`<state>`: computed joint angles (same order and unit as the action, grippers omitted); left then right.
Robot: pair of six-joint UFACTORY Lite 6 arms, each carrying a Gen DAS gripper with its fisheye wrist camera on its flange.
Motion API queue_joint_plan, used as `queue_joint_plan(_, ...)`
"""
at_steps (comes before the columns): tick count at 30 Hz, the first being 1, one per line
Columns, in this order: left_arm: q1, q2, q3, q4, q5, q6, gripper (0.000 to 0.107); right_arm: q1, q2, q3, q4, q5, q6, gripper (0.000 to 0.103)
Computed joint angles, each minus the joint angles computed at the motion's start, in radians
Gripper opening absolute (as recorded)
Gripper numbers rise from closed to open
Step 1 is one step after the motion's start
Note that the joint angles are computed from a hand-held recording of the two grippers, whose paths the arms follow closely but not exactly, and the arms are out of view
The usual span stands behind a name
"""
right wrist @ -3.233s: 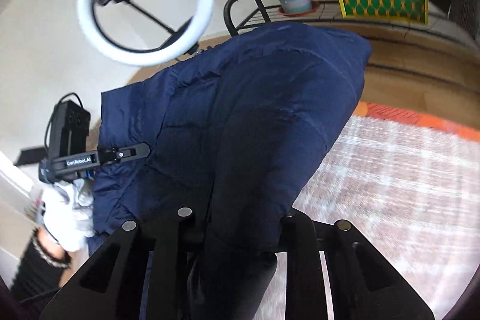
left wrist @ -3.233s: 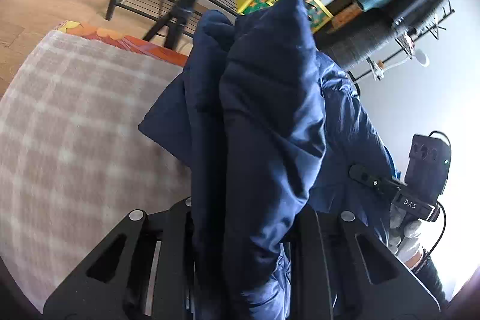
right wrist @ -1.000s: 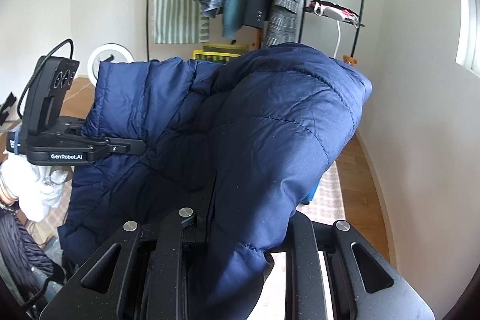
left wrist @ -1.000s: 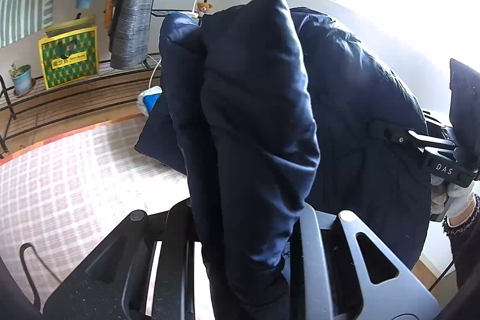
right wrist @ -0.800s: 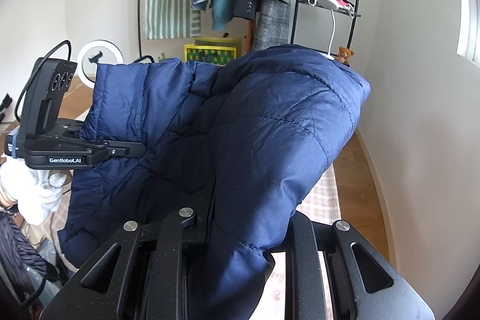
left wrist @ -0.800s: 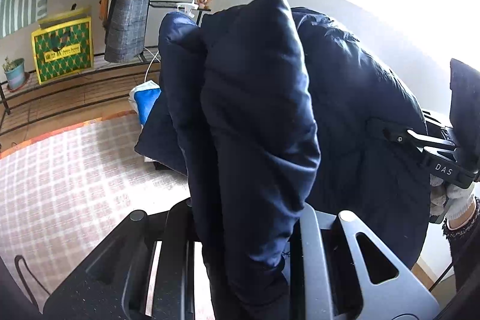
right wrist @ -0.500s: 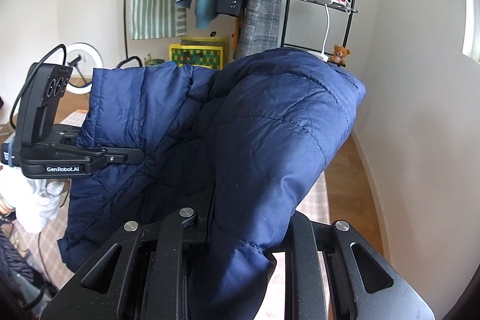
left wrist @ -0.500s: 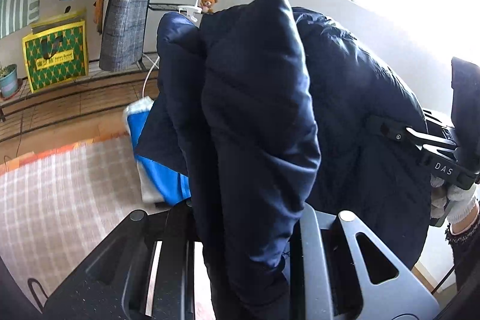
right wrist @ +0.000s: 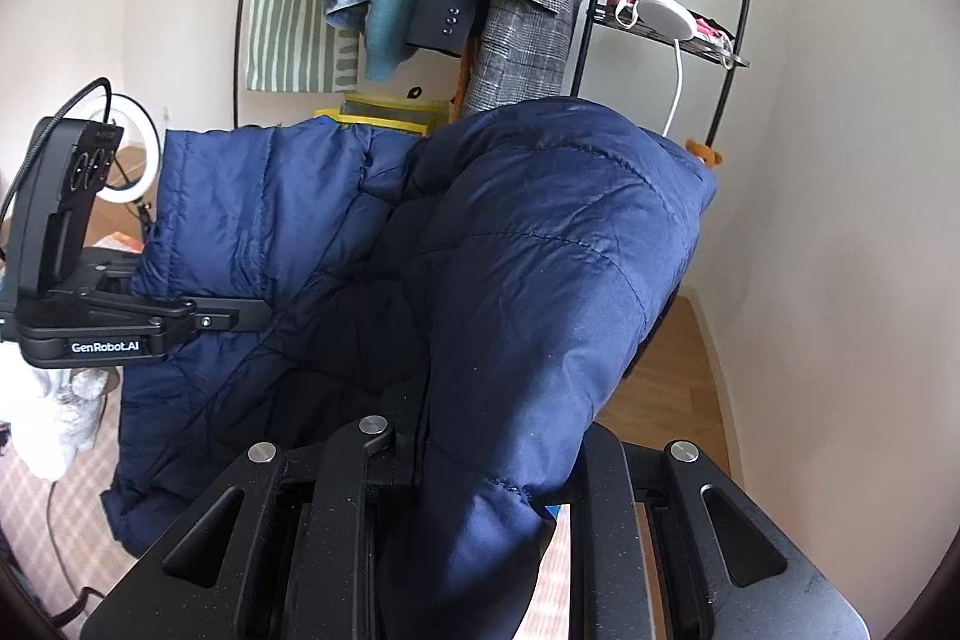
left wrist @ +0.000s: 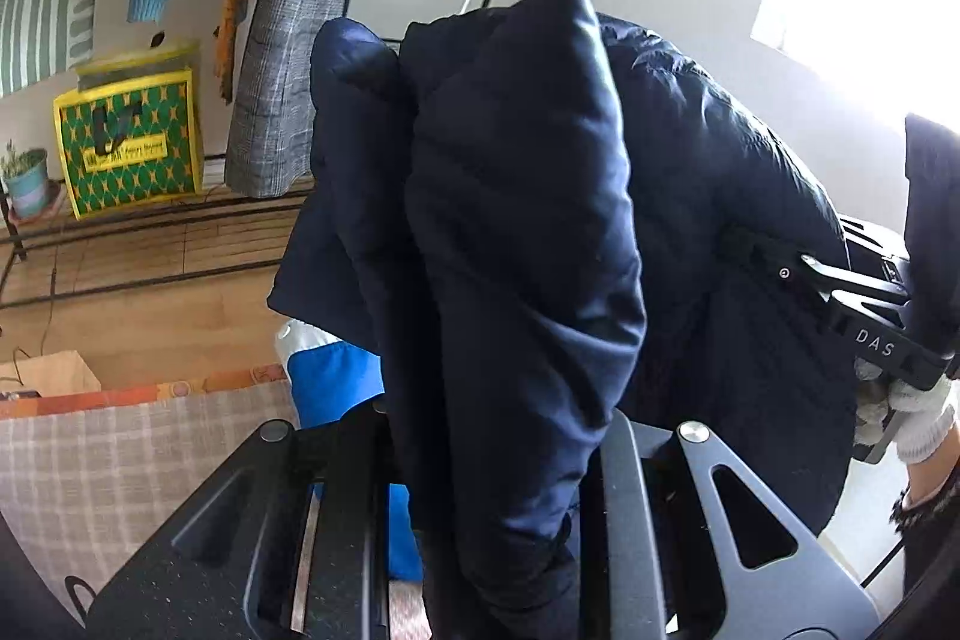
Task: Fold large clothes
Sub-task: 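Lift the folded jacket with the right gripper and carry it toward the rack, then lower the folded jacket onto the bed end and open the right gripper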
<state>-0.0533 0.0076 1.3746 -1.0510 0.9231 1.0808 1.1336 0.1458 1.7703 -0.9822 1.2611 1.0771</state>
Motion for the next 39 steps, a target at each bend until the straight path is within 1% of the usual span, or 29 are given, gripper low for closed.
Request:
queue_joint_plan(4, -0.031, 0.083, -0.012, -0.044, -0.084, 0.043, 0.019, -0.127, -0.065, -0.188, 0.002, -0.193, 0.064, 0.019)
queue_joint_plan(6, -0.054, 0.137, -0.022, -0.057, -0.155, 0.07, 0.019, -0.19, -0.076, -0.302, -0.016, -0.294, 0.14, 0.02)
queue_joint_plan(7, -0.064, 0.156, -0.028, -0.054, -0.183, 0.072, 0.019, -0.21, -0.067, -0.333, -0.025, -0.324, 0.162, 0.022)
queue_joint_plan(8, -0.08, 0.191, -0.033, -0.039, -0.232, 0.067, 0.019, -0.237, -0.038, -0.35, -0.029, -0.347, 0.173, 0.023)
queue_joint_plan(9, -0.092, 0.223, -0.029, -0.02, -0.267, 0.053, 0.021, -0.262, 0.009, -0.353, -0.021, -0.349, 0.175, 0.028)
queue_joint_plan(10, -0.099, 0.248, -0.023, -0.002, -0.287, 0.039, 0.023, -0.286, 0.06, -0.349, 0.0, -0.343, 0.165, 0.033)
queue_joint_plan(11, -0.106, 0.275, -0.019, 0.008, -0.317, 0.032, 0.026, -0.302, 0.094, -0.343, 0.02, -0.335, 0.157, 0.036)
queue_joint_plan(12, -0.1, 0.293, -0.02, -0.016, -0.331, 0.057, 0.036, -0.326, 0.132, -0.349, 0.049, -0.331, 0.156, 0.043)
queue_joint_plan(13, -0.09, 0.308, -0.012, -0.038, -0.321, 0.073, 0.041, -0.34, 0.134, -0.366, 0.055, -0.346, 0.171, 0.046)
queue_joint_plan(14, -0.08, 0.315, -0.009, -0.055, -0.31, 0.082, 0.044, -0.351, 0.11, -0.414, 0.043, -0.377, 0.226, 0.048)
queue_joint_plan(15, -0.082, 0.312, -0.01, -0.048, -0.319, 0.076, 0.047, -0.359, 0.095, -0.434, 0.026, -0.391, 0.257, 0.051)
queue_joint_plan(16, -0.083, 0.305, -0.013, -0.045, -0.323, 0.074, 0.047, -0.361, 0.081, -0.451, 0.009, -0.39, 0.279, 0.056)
queue_joint_plan(20, -0.08, 0.237, -0.068, -0.069, -0.346, 0.084, 0.048, -0.319, 0.04, -0.472, 0.002, -0.299, 0.325, 0.057)
queue_joint_plan(21, -0.071, 0.221, -0.077, -0.082, -0.343, 0.076, 0.048, -0.301, 0.042, -0.463, -0.014, -0.252, 0.336, 0.057)
queue_joint_plan(22, -0.064, 0.204, -0.09, -0.099, -0.35, 0.074, 0.048, -0.282, 0.042, -0.472, -0.066, -0.208, 0.38, 0.058)
queue_joint_plan(23, -0.063, 0.191, -0.097, -0.097, -0.355, 0.064, 0.048, -0.277, 0.049, -0.464, -0.085, -0.168, 0.381, 0.061)
queue_joint_plan(24, -0.06, 0.181, -0.101, -0.091, -0.362, 0.047, 0.048, -0.263, 0.048, -0.461, -0.092, -0.119, 0.388, 0.061)
queue_joint_plan(26, -0.037, 0.154, -0.115, -0.099, -0.344, 0.027, 0.048, -0.241, 0.005, -0.487, -0.096, -0.097, 0.426, 0.061)
queue_joint_plan(27, -0.023, 0.137, -0.123, -0.116, -0.338, 0.029, 0.048, -0.231, -0.013, -0.498, -0.105, -0.104, 0.45, 0.061)
queue_joint_plan(29, 0.018, 0.092, -0.144, -0.171, -0.315, 0.09, 0.048, -0.158, -0.059, -0.542, -0.129, -0.084, 0.498, 0.061)
queue_joint_plan(31, 0.022, 0.071, -0.14, -0.188, -0.34, 0.12, 0.048, -0.081, -0.074, -0.556, -0.136, -0.072, 0.526, 0.061)
queue_joint_plan(32, 0.015, 0.063, -0.133, -0.187, -0.37, 0.133, 0.048, -0.064, -0.07, -0.551, -0.137, -0.082, 0.523, 0.061)
queue_joint_plan(33, -0.006, 0.072, -0.11, -0.143, -0.405, 0.121, 0.048, -0.032, -0.064, -0.55, -0.133, -0.081, 0.526, 0.061)
queue_joint_plan(36, -0.056, 0.147, -0.024, 0.046, -0.453, -0.03, 0.048, 0.003, -0.044, -0.551, -0.116, -0.125, 0.533, 0.061)
queue_joint_plan(39, -0.115, 0.247, 0.046, 0.305, -0.539, -0.253, 0.045, -0.008, -0.021, -0.561, -0.104, -0.162, 0.541, 0.061)
